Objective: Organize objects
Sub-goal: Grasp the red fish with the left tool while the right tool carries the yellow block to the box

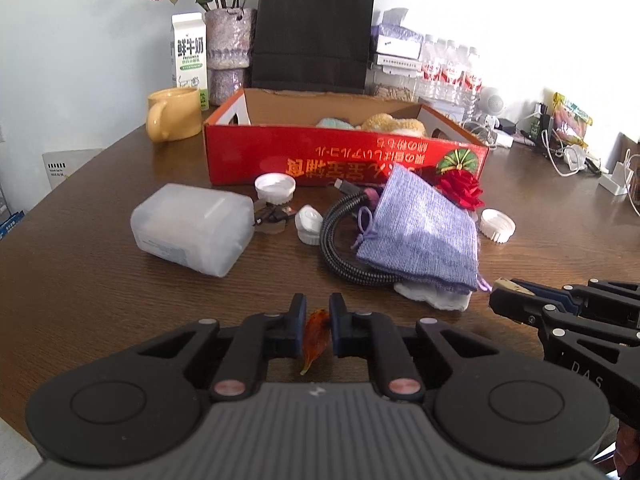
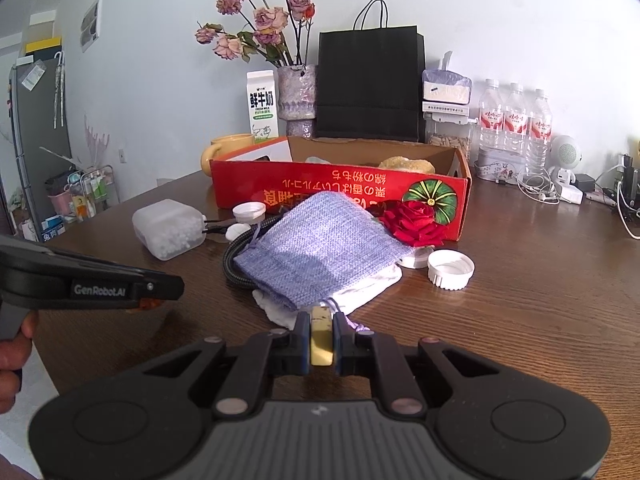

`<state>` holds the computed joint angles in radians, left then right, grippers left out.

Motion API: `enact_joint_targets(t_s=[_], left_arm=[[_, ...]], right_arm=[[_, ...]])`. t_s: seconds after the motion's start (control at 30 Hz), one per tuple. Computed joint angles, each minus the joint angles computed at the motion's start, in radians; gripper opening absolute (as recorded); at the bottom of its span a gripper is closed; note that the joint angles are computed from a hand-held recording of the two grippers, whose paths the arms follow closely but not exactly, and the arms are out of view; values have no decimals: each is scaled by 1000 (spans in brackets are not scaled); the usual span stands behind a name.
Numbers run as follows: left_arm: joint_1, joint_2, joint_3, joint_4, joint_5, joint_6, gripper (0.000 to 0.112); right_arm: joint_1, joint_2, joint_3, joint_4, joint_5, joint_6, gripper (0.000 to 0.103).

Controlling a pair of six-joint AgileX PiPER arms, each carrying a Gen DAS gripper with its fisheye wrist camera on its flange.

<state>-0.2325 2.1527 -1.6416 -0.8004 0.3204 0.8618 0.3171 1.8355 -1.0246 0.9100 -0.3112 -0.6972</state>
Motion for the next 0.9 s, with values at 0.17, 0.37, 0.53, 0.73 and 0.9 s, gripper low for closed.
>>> enact_joint_targets(t_s=[0.17, 0.37, 0.53, 0.73, 0.9], left_arm=[[15, -17, 5, -150, -5, 156, 13], [24, 8, -65, -183, 10, 181, 13], [29, 49, -165, -186, 31, 175, 13], [20, 142, -365, -98, 73, 68, 13], [6, 271, -630, 53, 148, -114, 13]], right_arm=[[4, -7, -18, 16, -11, -32, 10], [-1, 12, -85, 73, -3, -122, 10], [-14, 45, -161, 107, 16, -181, 10], [-38, 95, -281, 190, 36, -306, 10], [-66, 160, -434, 358, 74, -522, 10]])
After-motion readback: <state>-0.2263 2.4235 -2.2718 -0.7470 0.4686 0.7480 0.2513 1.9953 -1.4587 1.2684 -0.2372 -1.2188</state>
